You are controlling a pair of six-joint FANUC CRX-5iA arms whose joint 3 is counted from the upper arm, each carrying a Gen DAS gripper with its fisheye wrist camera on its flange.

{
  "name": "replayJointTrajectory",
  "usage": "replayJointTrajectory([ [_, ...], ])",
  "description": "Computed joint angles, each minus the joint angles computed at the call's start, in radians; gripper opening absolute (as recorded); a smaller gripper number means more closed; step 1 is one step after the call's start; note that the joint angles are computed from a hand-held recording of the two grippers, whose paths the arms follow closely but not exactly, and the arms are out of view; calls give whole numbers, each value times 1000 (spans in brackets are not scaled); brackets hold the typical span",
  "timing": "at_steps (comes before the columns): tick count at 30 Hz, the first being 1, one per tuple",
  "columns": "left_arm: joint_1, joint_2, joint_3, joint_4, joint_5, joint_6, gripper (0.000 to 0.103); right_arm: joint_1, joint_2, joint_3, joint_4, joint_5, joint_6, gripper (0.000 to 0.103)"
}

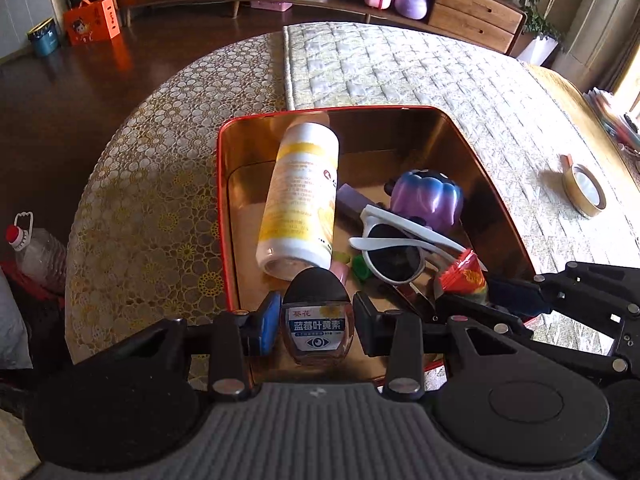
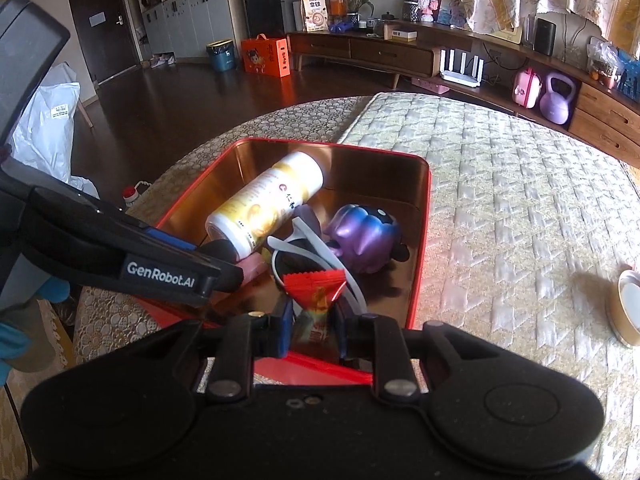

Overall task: Organize rigid objects
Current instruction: 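Carry the eye-drop bottle and snack packet into the red tray and open both grippers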

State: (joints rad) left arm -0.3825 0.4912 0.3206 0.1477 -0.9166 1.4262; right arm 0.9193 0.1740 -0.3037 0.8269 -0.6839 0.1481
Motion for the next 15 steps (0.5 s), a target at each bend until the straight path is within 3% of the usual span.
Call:
replayJointTrajectory([
  [15, -13, 12, 12, -15, -1, 8, 38, 11, -6, -1, 21, -7, -15, 27],
])
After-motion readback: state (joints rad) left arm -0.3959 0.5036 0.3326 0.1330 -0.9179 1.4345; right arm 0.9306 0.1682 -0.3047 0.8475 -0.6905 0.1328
